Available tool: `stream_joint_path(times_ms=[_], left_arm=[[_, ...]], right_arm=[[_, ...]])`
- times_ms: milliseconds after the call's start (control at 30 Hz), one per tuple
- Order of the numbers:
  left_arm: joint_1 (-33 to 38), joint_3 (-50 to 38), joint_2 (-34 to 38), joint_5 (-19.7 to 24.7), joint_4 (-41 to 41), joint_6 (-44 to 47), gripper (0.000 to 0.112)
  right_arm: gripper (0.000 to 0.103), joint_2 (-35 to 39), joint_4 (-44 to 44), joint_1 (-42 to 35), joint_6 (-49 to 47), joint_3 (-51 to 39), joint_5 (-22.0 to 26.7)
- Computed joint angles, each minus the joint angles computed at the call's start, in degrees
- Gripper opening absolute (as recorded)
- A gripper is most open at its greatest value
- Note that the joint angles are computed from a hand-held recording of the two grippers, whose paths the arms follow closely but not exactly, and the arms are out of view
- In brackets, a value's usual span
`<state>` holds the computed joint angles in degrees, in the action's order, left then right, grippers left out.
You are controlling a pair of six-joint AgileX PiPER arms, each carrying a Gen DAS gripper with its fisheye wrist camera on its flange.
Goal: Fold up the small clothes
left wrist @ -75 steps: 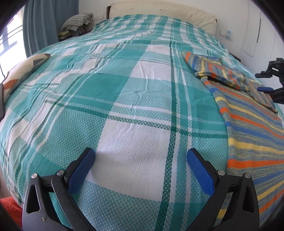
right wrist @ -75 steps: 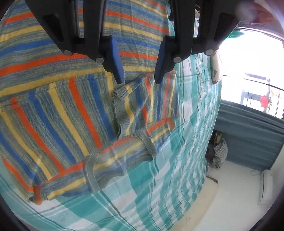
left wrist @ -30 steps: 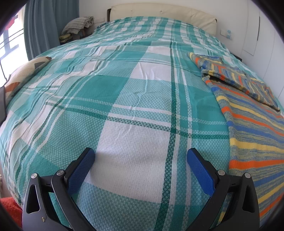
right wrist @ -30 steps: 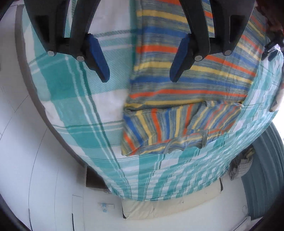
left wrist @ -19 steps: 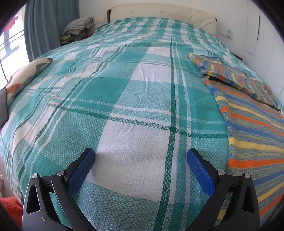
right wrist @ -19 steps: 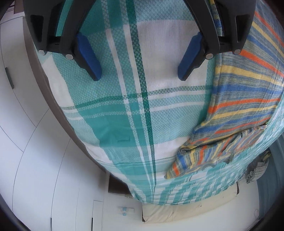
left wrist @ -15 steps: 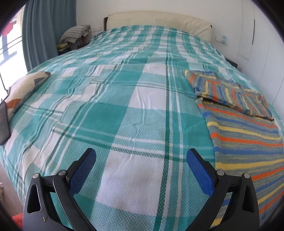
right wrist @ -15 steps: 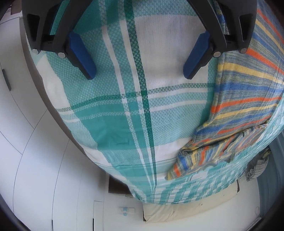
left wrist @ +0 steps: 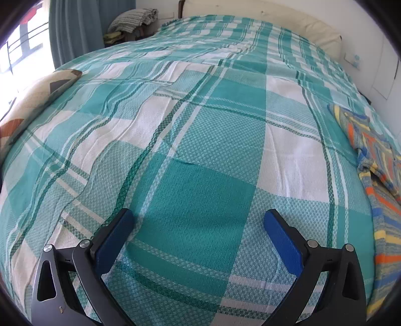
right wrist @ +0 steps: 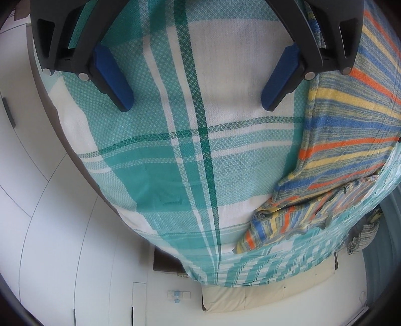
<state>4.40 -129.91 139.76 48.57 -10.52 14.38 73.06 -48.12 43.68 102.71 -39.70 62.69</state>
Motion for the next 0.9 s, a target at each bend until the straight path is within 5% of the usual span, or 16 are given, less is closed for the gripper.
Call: stream_joint_path(times_ms=[900], left_arm=[[0.2,0.4,-0.4,-0.2,-0.6,0.4,0.103]], right_arm=[[0.103,-0.1,-0.4,-0.3,0.0,0.2,-0.2]])
